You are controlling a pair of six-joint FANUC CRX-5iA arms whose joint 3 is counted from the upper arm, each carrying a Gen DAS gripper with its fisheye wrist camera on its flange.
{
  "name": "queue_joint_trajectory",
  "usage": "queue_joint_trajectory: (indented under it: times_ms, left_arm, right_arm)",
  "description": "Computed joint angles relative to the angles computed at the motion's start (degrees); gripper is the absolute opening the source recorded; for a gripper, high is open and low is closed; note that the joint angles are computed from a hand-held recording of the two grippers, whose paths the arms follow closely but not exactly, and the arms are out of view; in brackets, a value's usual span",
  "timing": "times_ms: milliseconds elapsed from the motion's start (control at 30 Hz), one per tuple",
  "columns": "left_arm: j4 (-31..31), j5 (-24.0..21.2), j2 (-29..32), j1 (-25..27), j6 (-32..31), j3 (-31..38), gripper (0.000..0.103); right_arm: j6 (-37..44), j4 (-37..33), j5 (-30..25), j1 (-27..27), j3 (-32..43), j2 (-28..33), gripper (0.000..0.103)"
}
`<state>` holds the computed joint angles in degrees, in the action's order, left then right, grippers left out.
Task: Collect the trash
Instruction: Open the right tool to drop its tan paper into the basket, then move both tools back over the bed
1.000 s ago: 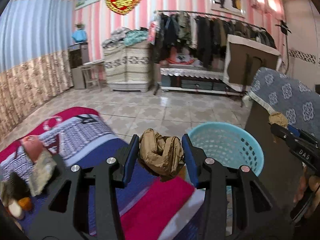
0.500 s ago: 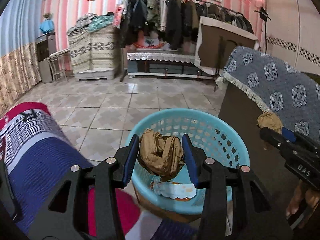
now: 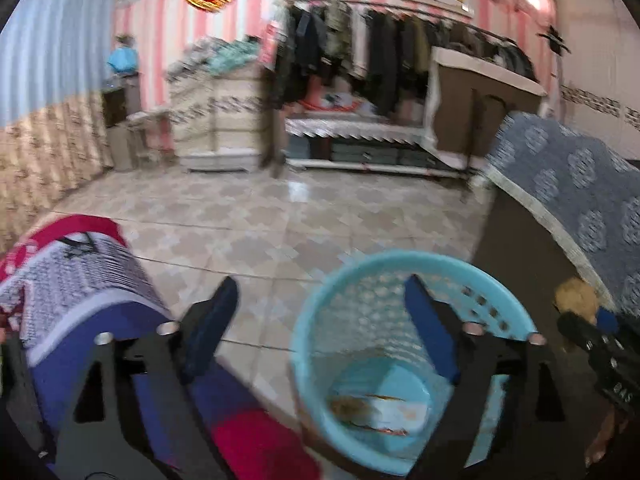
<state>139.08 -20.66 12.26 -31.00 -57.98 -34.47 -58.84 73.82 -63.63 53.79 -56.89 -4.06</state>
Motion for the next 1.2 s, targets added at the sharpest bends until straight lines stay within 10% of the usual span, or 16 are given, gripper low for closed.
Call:
queue_joint_trajectory:
  times_ms: [567, 900, 1200]
  left_arm:
    - [19.3, 3.8, -4.6, 4.9, -13.7, 0.6, 0.097]
    - [18.0, 3.6, -6.5, 9.7, -11.3, -0.3, 0.097]
    - [23.3, 6.0, -11.5, 13.1, -16.9, -1.7, 0.097]
  right_arm:
    - [0.9, 10.4, 8.4, -11.3, 5.7, 6.7, 0.048]
    - [4.6, 6.6, 4.3, -8.2, 9.0, 8.8, 0.091]
    - [6.2, 4.6, 0.5, -3.2, 10.8, 8.1, 0.094]
